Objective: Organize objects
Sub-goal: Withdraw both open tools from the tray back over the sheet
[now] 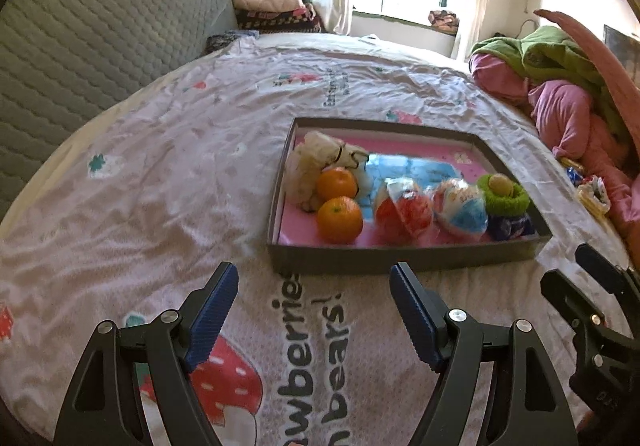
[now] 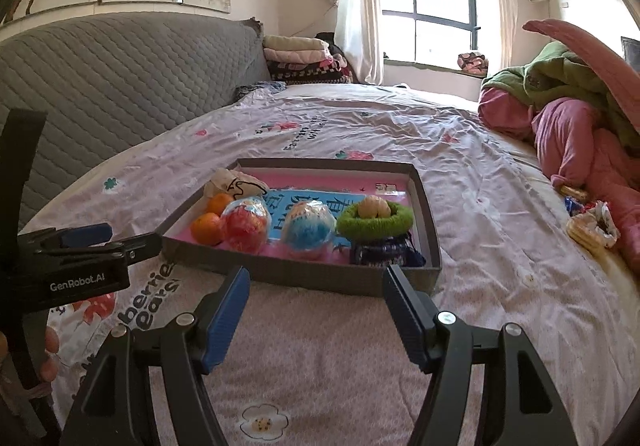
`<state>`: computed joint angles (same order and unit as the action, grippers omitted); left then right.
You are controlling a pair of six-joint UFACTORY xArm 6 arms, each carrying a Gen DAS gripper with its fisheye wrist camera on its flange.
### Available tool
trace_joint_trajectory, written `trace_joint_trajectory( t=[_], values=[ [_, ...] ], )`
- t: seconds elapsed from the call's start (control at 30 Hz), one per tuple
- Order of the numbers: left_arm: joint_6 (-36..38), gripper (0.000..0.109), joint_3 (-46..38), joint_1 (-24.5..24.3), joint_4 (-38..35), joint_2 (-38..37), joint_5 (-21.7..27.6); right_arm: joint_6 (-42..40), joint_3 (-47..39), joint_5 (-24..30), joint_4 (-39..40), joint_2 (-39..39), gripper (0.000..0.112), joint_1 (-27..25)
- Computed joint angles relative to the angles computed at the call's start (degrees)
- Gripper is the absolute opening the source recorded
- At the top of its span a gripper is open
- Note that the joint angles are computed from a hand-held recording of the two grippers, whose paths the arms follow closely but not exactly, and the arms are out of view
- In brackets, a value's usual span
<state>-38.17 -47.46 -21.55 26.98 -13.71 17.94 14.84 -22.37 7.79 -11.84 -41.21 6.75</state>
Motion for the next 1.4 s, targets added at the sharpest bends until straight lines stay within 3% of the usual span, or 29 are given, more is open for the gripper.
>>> trace_joint_trajectory(
  t=[0.3,0.97,1.13,1.27,1.4],
  values=[
    [-0.39,0.079,3.93,-1.95,1.67,-2.21,0.38,3.55,2.46,0.32,-3.2,-1.6,0.068,-0.44],
    [6.86,0.079,7.94,-3.96,-7.01,-2.88,-3.97,6.28,3.66,0.68,-6.05,-0.87,0.068,-0.6],
    [5.6,0.079,7.59,-3.91,-5.68,-2.61,-3.5,5.32,3.83,0.16,-4.88,-0.26,0.068,-0.67],
    [0.32,0.079,6.4,-3.95,1.15,-2.15,-1.29,4.78,3.75,-0.02,-4.42,0.24,0.068,-0.63],
    [0.79,0.079,6.34,-3.96,0.47,-1.87,-1.09,4.64,3.82,-0.32,-4.27,0.49,0.068,-0.75]
  ],
)
